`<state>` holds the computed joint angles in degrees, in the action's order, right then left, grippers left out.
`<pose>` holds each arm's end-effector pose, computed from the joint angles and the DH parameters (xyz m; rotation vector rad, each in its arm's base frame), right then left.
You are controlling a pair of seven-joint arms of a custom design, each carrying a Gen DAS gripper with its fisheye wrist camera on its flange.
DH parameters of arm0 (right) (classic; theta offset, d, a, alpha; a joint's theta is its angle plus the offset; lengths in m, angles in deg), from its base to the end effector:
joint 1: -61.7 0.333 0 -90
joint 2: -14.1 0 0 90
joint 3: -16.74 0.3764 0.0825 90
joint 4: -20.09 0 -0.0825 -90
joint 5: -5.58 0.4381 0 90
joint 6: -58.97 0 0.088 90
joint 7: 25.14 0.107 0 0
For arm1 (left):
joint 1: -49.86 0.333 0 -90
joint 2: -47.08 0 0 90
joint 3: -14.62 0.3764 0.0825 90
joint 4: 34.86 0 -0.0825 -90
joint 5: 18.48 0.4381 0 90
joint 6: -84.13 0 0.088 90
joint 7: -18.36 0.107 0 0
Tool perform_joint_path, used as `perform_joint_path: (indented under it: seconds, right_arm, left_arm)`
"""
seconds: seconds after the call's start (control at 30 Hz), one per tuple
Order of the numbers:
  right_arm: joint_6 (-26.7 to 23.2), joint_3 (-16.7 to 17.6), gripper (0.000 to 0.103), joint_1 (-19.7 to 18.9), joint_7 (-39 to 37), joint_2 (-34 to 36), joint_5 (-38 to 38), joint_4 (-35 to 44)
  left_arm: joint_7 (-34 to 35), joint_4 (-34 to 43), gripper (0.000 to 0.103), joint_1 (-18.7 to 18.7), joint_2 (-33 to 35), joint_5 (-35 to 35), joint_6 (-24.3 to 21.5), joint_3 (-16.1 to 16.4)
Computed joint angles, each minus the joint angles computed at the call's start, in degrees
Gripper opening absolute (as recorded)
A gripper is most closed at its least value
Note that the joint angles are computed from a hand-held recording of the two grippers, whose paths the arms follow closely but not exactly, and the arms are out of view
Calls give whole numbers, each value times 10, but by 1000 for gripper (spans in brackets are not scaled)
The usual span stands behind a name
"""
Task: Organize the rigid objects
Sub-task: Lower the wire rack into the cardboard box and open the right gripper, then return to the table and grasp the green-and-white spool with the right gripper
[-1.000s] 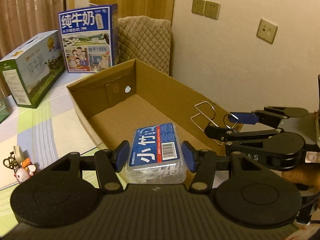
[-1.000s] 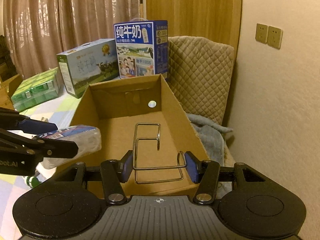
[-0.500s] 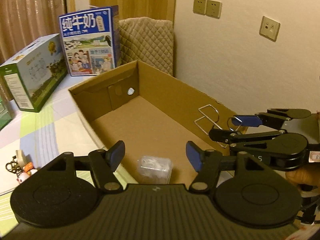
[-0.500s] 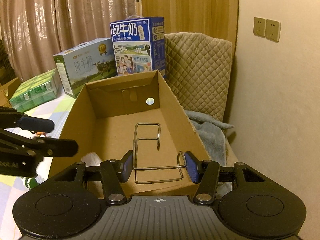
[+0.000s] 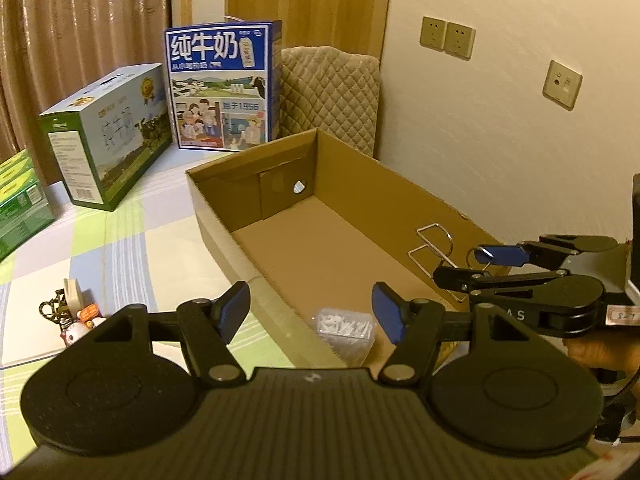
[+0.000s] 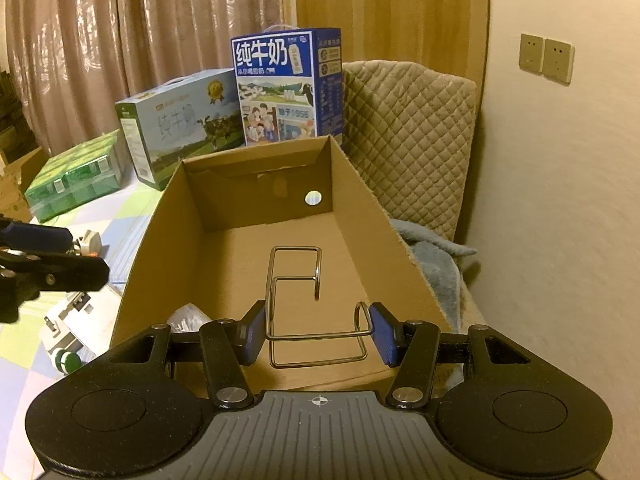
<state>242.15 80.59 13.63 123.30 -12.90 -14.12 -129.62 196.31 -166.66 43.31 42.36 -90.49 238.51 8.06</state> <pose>0.4619 0.1814 0.4173 -1.4653 1.9078 -0.7905 0.5563 -0.0981 0.4436 -1.0859 2.3885 -1.1264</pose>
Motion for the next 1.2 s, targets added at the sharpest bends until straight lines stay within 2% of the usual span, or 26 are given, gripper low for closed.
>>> perform_joint_path:
  seconds: [0.23, 0.33, 0.47, 0.87, 1.07, 1.2]
  right_arm:
    - [3, 18, 51, -16, -2, 7, -1, 6]
    - [39, 31, 52, -32, 1, 2, 13, -1]
    - [49, 31, 64, -29, 1, -21, 55, -10]
    - [22, -46, 65, 81, 10, -78, 93, -29]
    - [11, -50, 66, 130, 38, -103, 87, -23]
    - [3, -36, 66, 151, 54, -95, 77, -6]
  left_arm:
    - [-8, -1, 63, 6, -2, 1, -3, 5]
    - [-10, -4, 63, 8, -4, 0, -2, 6]
    - [-12, -9, 63, 13, -7, 0, -3, 10]
    - [-6, -31, 63, 38, -36, -4, -6, 38]
    - [4, -48, 63, 56, -59, -4, -11, 60]
    - [13, -58, 63, 68, -72, -2, -12, 75]
